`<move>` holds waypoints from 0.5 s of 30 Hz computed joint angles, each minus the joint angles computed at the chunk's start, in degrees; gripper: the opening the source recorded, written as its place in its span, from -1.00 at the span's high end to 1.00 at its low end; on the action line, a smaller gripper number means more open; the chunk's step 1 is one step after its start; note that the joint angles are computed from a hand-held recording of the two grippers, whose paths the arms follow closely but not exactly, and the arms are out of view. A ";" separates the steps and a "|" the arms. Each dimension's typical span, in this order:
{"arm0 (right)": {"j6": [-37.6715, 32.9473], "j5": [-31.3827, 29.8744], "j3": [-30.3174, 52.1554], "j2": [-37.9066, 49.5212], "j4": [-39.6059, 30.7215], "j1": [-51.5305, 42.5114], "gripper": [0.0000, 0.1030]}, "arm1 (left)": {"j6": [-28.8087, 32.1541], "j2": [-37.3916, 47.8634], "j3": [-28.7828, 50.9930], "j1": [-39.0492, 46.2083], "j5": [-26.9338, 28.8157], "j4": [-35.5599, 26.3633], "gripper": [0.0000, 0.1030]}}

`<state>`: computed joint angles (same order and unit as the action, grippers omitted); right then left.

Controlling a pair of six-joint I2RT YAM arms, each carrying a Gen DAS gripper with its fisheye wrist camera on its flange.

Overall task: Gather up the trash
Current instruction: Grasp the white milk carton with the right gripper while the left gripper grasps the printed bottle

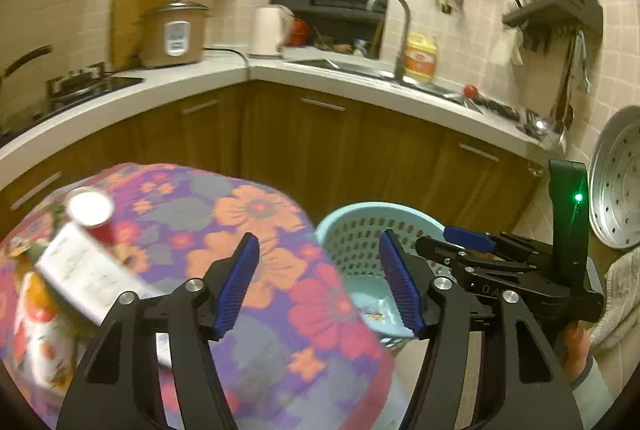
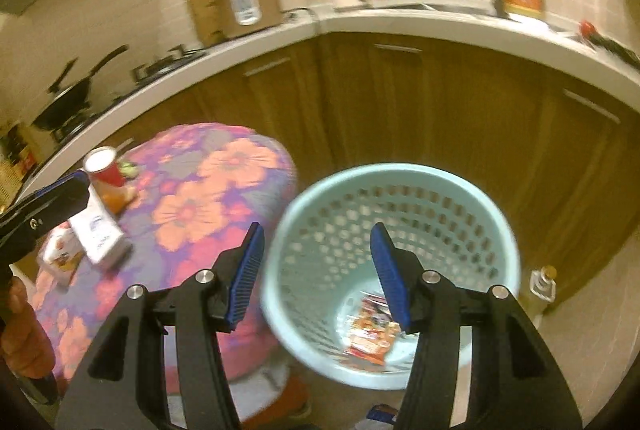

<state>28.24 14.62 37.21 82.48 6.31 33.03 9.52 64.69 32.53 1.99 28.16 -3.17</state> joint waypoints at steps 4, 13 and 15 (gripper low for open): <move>-1.02 -0.24 5.36 4.95 0.80 5.62 -0.04 | 3.41 -4.64 -1.39 10.35 4.93 -3.74 -0.27; -3.77 -2.38 19.66 18.25 1.90 14.20 -0.17 | 14.29 -3.30 0.42 37.16 15.85 -8.33 -0.42; -4.49 -3.17 22.38 20.67 2.35 15.04 -0.18 | 15.71 -0.43 1.44 41.55 17.13 -7.50 -0.46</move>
